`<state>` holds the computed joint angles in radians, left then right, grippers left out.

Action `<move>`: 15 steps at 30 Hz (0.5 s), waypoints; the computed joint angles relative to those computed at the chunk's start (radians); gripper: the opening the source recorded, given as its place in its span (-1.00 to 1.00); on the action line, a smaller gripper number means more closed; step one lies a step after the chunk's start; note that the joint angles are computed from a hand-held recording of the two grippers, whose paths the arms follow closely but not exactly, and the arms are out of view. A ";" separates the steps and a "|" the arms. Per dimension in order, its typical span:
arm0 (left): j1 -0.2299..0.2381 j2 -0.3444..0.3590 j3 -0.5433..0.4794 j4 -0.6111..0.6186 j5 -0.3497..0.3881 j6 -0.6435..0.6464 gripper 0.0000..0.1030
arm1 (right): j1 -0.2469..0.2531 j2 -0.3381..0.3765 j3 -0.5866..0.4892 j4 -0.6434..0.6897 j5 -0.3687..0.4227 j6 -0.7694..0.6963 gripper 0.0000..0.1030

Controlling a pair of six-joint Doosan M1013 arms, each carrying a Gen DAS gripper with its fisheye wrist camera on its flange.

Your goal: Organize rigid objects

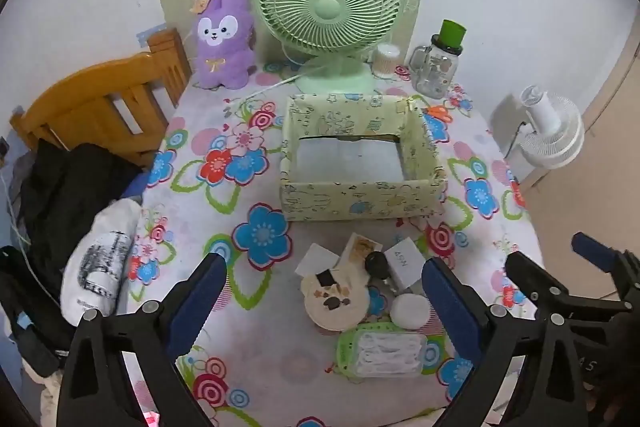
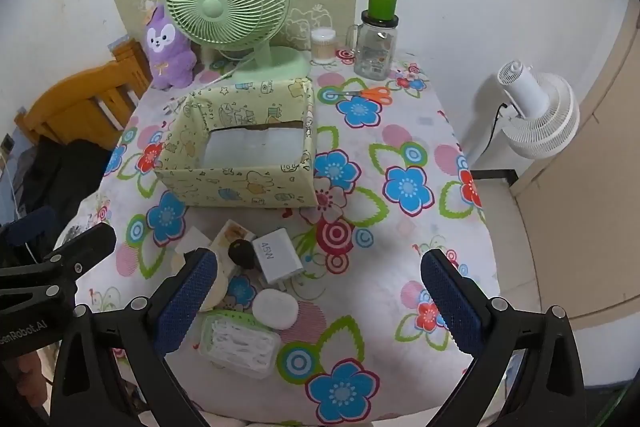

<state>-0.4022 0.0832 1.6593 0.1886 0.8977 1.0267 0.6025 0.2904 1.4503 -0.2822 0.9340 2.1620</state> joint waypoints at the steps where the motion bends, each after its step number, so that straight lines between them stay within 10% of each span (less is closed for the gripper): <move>1: 0.003 -0.002 0.001 -0.009 -0.003 0.006 0.93 | 0.000 -0.001 0.001 0.003 0.000 -0.001 1.00; 15: -0.013 -0.003 0.006 0.009 0.004 -0.005 0.92 | 0.002 -0.013 0.016 0.004 0.006 0.012 0.94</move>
